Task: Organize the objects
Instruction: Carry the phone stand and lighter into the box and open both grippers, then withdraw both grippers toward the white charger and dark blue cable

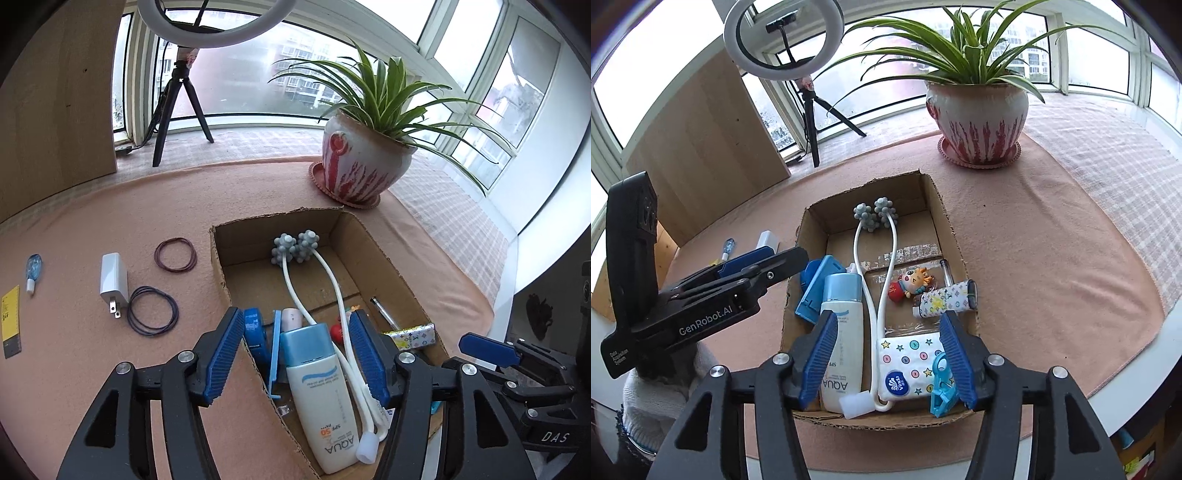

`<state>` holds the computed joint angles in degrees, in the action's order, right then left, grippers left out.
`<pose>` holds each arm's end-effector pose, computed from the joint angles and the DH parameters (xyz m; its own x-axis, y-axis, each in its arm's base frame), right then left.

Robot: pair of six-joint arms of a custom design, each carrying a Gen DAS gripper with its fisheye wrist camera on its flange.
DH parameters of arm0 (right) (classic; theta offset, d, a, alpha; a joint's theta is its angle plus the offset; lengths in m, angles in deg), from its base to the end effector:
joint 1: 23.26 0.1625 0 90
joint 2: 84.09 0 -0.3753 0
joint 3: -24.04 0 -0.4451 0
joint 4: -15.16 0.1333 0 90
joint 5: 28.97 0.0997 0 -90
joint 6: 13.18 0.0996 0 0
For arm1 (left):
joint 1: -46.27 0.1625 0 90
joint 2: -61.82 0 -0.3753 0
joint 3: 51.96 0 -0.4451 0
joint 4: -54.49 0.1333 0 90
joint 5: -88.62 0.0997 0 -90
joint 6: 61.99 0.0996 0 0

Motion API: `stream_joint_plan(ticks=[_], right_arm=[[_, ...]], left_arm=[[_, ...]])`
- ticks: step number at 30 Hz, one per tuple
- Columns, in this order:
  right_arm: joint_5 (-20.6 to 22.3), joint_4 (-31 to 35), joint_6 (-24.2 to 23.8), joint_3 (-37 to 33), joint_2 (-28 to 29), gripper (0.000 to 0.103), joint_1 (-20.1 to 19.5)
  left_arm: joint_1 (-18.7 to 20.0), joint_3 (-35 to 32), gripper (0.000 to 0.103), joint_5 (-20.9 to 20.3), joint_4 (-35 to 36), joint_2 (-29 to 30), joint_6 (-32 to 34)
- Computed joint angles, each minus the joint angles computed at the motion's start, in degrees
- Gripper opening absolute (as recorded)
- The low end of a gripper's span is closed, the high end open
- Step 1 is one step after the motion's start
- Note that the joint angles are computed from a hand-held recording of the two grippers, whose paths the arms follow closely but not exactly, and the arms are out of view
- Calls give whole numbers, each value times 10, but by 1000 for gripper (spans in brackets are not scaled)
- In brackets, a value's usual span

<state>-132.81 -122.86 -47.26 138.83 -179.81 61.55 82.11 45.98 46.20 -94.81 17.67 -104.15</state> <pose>0.0622 -0.5251 0.3541 -0.8366 -0.3201 0.4446 -0.4704 0.8356 -0.2836 -0.3960 -0.5412 0.0075 -0.8770 -0.0166 -0.4802 0.2945 0.7712 -0.5644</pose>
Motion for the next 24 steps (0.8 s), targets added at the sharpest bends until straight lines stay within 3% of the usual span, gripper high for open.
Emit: stream_joint_plan(ticks=[9,24], right_arm=[[17,26,22,-4,7,54,2],[29,18,36,-11,59,54,60]], left_arm=[[-8,59,63,21,31,-55,-62],[-14,210,63,67,168,-241,-222]])
